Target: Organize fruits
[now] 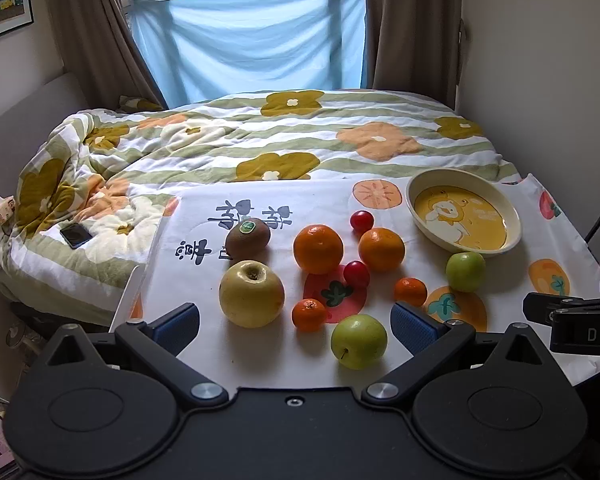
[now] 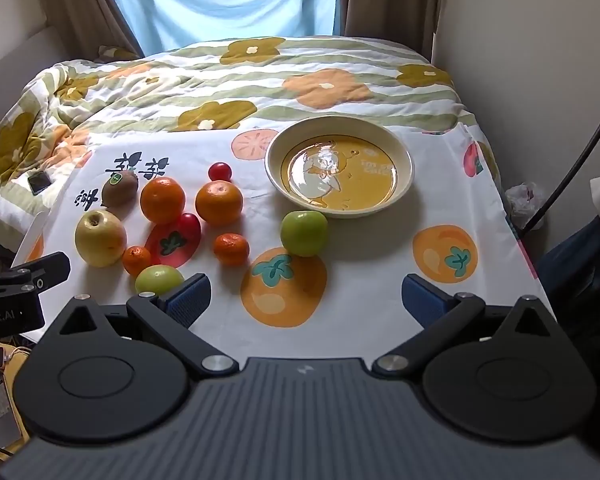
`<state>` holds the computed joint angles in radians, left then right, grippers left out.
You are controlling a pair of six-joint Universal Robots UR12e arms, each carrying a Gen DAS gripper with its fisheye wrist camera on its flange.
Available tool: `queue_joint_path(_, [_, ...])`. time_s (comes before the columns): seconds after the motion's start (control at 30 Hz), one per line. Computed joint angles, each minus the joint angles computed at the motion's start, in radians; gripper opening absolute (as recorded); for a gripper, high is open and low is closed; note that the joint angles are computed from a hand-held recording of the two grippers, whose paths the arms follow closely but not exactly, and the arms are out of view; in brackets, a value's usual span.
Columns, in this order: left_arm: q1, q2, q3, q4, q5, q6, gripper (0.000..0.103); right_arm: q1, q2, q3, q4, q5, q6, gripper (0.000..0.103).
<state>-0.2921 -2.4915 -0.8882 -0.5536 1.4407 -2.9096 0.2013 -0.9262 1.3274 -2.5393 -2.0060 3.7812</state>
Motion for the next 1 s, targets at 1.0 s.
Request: queue_joint_path(1.0, [-0.002, 0.01, -0.016, 0.018, -0.012, 0.007, 0.103, 0.0, 0.0, 0.002, -0.008, 0.002, -0.005, 0.103])
